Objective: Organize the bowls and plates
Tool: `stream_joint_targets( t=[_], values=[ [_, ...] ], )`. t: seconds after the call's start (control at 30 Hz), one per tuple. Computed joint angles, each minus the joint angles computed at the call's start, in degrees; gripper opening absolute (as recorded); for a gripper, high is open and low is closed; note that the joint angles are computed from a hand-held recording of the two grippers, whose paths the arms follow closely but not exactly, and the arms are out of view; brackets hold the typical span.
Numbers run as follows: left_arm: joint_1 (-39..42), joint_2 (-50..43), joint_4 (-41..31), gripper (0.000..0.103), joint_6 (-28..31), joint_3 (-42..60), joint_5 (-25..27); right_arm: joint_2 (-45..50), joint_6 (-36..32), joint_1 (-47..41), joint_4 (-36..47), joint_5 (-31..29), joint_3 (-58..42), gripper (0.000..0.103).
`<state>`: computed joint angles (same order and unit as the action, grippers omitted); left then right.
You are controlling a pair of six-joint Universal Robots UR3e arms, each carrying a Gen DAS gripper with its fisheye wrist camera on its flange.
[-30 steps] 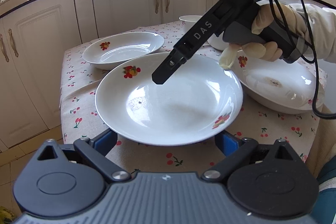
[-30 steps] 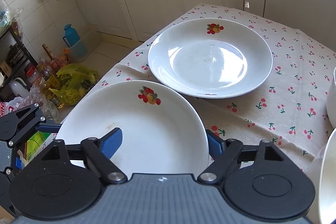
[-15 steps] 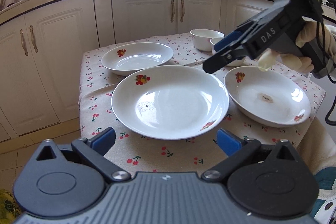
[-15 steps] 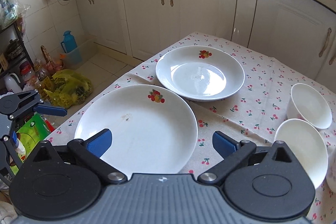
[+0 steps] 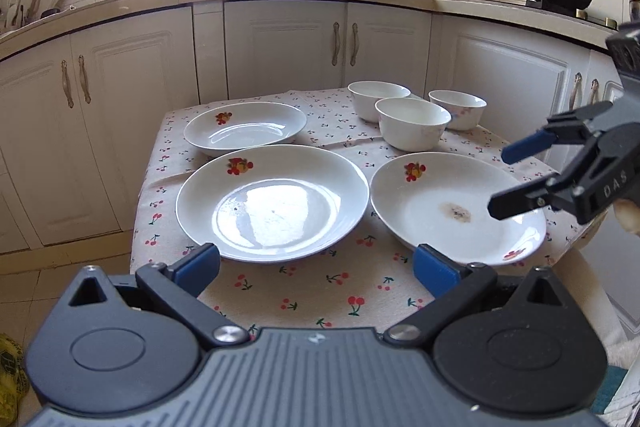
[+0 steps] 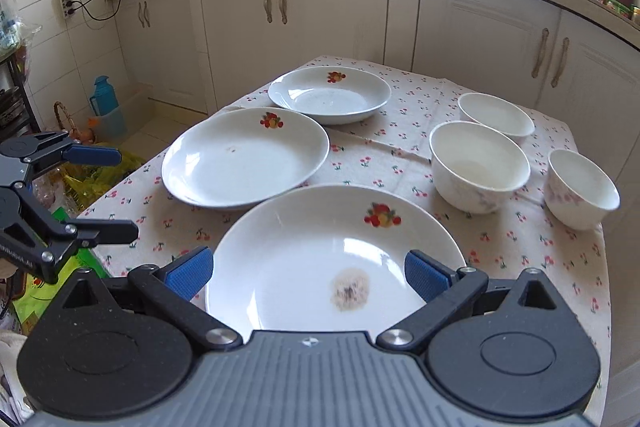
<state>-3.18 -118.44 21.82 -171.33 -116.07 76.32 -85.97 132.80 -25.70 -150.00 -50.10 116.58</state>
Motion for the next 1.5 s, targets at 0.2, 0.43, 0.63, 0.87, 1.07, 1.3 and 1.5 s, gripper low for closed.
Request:
stream_joint_targets(
  t=[0.2,0.43,0.63,0.87,1.07,1.3,1.5],
  values=[
    [-3.36,-0.85,2.12,0.102,-3.69,-0.01,2.91,-8.88,-5.98,-7.94,0.61,3.15,11.79,0.103],
    [-6.02,-1.33,1.87,0.102,-3.96,2.12,6.29,-10.08,-9.75,-11.65,-1.77,3.39,17.70,0.103],
    [-6.20,-1.30,-1.51,0.102,-5.05,3.76,5.83,-4.49,-8.51,-10.21,-9.20,1.58,18.45,0.103],
    [-5.28,-1.75,-9.34,0.102,-4.20,8.67,2.74,0.45,-8.65,-8.06,-13.44,0.14,17.26,0.103],
    [-5.33,-3.88,-19.24,0.102,0.13,17.32,0.24,2.98,-10.21,-7.39,-13.33,1.29,15.66,0.103],
    [-5.88,-9.35,-34.35,0.102,5.11,33.71,-4.32,4.50,-10.48,-8.09,-15.55,2.90,16.06,0.103],
    [-6.66,-18.26,-51.90,0.102,9.86,54.70,-8.68,5.29,-10.22,-9.16,-19.87,4.70,18.53,0.103]
  ],
)
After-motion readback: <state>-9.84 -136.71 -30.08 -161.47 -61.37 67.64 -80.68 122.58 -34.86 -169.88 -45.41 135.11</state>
